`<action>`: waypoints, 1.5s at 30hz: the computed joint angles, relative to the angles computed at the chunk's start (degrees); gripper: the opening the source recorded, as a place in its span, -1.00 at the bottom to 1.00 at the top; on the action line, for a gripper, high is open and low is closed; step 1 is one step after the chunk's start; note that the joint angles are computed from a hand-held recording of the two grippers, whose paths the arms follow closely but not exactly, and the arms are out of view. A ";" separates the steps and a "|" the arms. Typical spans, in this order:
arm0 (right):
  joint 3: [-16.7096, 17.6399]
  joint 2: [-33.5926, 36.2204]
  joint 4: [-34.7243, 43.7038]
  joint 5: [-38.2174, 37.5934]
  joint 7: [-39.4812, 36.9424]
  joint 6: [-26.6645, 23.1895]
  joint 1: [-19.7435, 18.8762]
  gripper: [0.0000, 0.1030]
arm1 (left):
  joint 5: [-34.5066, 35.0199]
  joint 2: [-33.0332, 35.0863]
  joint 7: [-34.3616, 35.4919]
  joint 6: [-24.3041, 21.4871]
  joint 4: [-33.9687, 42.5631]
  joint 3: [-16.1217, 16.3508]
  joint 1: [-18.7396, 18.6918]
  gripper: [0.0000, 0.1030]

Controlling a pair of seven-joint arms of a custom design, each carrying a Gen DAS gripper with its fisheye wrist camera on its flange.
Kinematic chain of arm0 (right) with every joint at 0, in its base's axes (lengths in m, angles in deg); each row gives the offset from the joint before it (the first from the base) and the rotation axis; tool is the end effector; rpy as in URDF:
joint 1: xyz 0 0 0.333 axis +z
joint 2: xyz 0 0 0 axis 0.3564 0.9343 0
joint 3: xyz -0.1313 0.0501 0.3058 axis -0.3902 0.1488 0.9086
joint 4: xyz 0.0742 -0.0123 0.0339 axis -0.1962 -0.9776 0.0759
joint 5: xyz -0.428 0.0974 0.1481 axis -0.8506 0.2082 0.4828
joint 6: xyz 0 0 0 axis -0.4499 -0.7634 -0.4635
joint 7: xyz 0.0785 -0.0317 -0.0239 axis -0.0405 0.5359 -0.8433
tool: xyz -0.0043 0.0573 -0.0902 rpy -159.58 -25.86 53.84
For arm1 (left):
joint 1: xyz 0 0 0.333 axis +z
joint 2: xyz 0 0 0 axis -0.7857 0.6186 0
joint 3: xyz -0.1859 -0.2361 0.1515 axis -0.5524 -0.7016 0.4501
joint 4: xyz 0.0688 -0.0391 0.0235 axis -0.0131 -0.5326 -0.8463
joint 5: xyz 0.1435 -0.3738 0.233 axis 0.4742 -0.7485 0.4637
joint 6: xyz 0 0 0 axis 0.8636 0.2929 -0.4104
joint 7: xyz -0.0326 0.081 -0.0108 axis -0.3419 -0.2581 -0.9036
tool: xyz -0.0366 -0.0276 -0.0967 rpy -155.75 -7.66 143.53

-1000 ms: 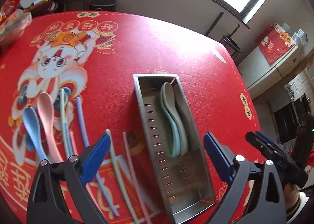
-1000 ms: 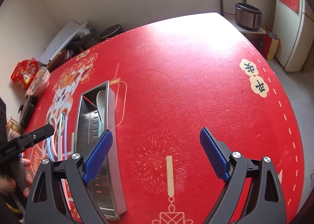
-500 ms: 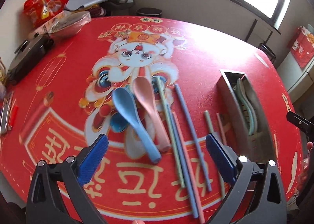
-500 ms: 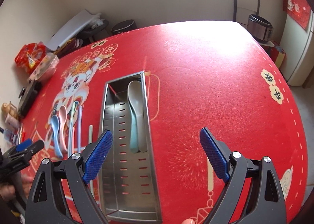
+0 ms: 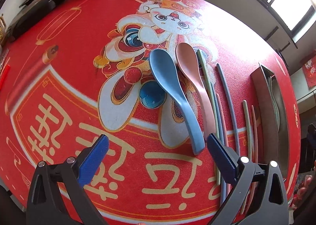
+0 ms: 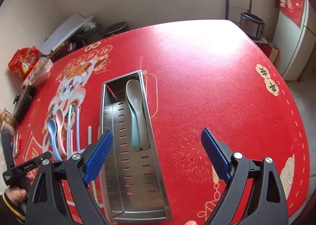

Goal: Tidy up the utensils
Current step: 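Move the left tool to the blue spoon and grasp its handle, then lift the blue spoon off the tablecloth with the left tool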

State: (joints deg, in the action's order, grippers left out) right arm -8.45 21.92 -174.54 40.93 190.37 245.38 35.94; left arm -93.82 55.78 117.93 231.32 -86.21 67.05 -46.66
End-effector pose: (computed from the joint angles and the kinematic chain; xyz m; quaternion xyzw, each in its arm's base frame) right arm 0.5560 0.1658 0.3726 -0.6596 0.6871 -0.1324 0.2745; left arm 0.5132 0.0211 0.3136 -0.8030 0.5580 -0.1860 0.0967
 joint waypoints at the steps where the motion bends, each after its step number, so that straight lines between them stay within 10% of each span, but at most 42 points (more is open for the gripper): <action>1: -0.14 -0.21 -0.31 1.23 -0.50 0.33 0.13 0.72 | 0.24 0.23 -0.15 0.14 0.19 -0.06 0.07 0.86; 8: -0.76 -1.14 -0.82 3.89 -1.56 -1.36 0.58 0.72 | -12.68 2.67 9.91 -1.77 3.52 1.81 -2.61 0.18; 12: 0.61 -1.51 -0.78 -6.58 6.94 -2.76 -1.59 0.72 | -19.89 3.63 15.36 -1.97 4.79 1.72 -2.97 -0.17; 35: -1.16 -2.73 -1.86 0.39 2.45 -4.66 -0.16 0.72 | -29.13 5.31 22.49 -1.63 5.98 0.19 -2.85 -0.87; 45: -1.42 -2.84 -1.92 4.39 -1.07 -5.94 0.55 0.72 | -25.67 4.86 22.67 -0.60 5.10 0.01 -3.39 -0.87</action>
